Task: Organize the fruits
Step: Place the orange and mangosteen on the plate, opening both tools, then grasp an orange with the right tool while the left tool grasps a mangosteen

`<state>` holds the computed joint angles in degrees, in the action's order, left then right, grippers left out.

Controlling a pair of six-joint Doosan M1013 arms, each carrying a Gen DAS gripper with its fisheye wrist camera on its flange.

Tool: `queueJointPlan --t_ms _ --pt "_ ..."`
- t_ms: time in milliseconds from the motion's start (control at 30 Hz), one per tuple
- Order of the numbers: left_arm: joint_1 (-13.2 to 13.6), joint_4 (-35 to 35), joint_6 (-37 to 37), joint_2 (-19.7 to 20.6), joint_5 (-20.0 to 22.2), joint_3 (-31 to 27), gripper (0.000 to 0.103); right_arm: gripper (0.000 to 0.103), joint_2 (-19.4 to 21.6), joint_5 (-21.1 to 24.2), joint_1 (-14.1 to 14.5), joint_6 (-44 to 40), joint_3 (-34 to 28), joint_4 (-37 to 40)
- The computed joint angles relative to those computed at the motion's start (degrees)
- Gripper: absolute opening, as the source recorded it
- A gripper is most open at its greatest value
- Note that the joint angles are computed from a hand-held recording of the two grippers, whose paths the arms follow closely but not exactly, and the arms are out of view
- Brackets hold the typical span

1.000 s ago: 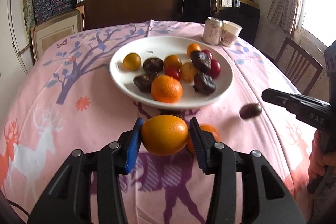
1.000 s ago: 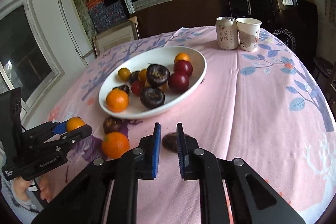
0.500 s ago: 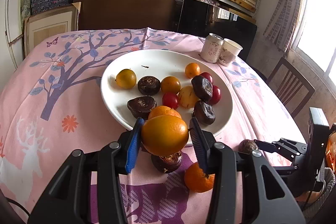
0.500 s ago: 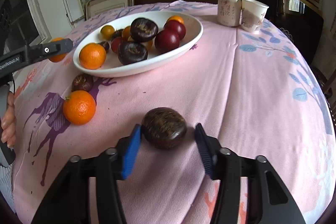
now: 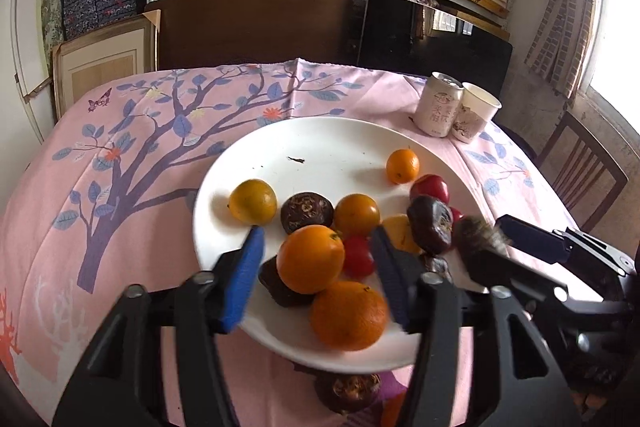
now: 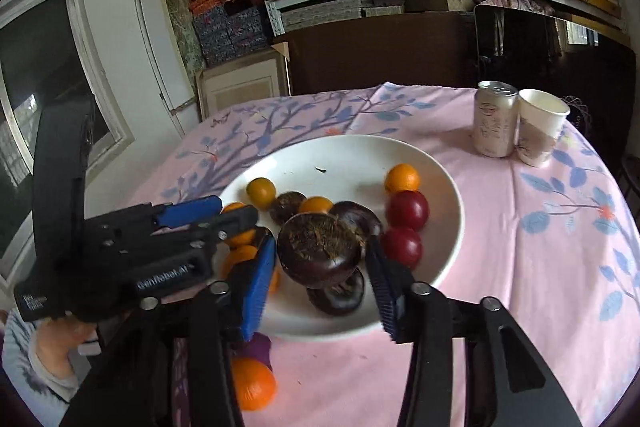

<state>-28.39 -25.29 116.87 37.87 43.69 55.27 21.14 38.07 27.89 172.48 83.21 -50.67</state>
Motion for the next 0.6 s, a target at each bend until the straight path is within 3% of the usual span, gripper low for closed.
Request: queueJointPlan --t_ms 67,167,267,400,500,600 --pt "0.4 -0.5 -0.8 -0.4 -3.4 1.6 0.095 0.066 0.6 3.4 0.8 2.5 0.0 -4.1" --pt "1.5 -1.7 -1.4 0.3 -0.5 0.3 0.096 0.067 -0.5 4.5 1.1 5.2 2.0 -6.0" --pt "2.5 -2.8 -5.4 0.4 1.1 0.4 0.098 0.072 -1.4 2.9 0.7 6.8 3.6 -2.4" --pt "3.2 -1.0 -6.7 -1.8 -0.3 4.7 0.098 0.080 -1.8 3.2 1.8 6.7 5.1 1.3" --pt "3.3 3.2 -8.7 -3.6 -0.9 8.3 0.099 0.089 -1.9 4.7 3.0 6.1 5.7 3.5" --pt "2.9 11.4 -12.4 -4.6 -0.4 10.8 0.099 0.091 -2.2 4.4 4.0 6.4 6.2 3.7"
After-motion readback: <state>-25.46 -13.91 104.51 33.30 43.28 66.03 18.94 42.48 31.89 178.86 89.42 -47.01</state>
